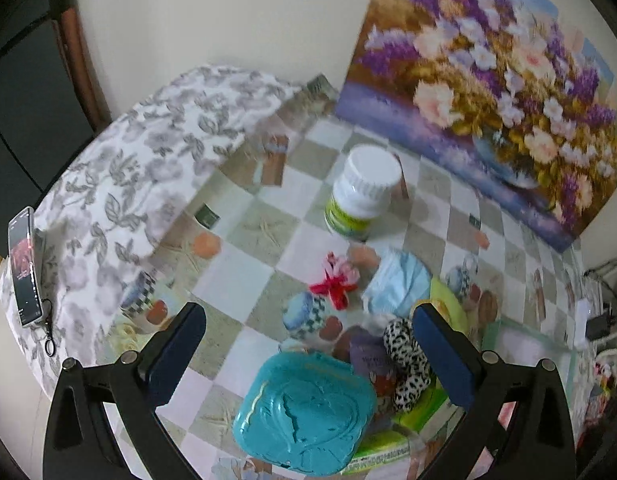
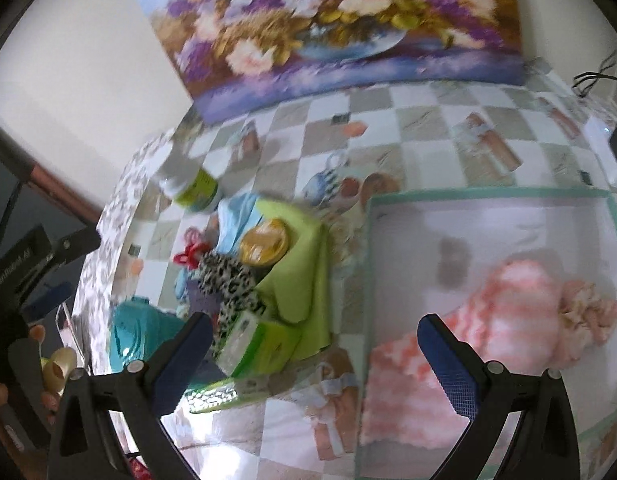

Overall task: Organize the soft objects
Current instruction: 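Withdraw both tools from the tray back over the pile, then grasp the green-and-white tissue pack with the right tool and lift it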

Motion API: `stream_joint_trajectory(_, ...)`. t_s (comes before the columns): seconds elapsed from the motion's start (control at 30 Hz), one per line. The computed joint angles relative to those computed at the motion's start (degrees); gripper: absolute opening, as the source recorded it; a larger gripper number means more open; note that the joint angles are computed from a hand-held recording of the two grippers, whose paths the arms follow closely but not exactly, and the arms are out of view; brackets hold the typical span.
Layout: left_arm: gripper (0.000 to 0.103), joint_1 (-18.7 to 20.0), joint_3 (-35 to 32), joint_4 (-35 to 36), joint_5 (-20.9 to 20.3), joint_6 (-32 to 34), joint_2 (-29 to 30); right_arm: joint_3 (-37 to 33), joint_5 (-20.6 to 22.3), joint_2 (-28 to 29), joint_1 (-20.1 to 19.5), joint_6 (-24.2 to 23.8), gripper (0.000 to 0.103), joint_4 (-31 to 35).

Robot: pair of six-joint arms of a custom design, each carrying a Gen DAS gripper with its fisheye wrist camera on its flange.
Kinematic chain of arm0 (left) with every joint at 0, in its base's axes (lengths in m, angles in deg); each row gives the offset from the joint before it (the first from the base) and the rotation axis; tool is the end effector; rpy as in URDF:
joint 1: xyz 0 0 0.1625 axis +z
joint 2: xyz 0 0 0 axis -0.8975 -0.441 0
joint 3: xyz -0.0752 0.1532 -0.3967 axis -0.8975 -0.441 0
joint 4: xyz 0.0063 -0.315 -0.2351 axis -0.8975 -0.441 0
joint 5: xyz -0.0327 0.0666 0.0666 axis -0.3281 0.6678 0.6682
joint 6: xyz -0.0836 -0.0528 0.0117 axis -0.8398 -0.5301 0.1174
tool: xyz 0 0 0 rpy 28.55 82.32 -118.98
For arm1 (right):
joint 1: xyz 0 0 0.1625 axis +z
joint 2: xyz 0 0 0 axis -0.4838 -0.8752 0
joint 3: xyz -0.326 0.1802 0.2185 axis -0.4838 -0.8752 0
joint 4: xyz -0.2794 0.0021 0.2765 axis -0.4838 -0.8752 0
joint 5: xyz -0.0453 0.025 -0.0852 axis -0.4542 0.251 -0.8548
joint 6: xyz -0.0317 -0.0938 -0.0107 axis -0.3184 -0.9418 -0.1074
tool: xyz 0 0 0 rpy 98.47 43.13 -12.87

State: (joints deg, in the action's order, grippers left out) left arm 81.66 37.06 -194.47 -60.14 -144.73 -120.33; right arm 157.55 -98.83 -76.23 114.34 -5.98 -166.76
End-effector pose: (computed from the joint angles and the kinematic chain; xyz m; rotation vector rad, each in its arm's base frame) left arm -0.3990 -0.3340 0.0755 -0.2375 2.3008 -0.7419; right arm 0.0723 -0.3245 0.3369 0.2114 -2.6441 0.5180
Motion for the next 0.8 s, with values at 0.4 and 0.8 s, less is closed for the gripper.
stream_joint_trajectory(0.4,0.103,2.46,-0.79,-5.51,-5.26,8.39,1.8,2.58,-4.18,5.63,3.34,-6.46,0.102,-2.88)
stream_joint_trajectory(0.8,0.103,4.17,-3.11,-3.96,-7.87,11.91,4.19,4.95,-5.69,8.89,4.34,-14.82,0.083,-5.35)
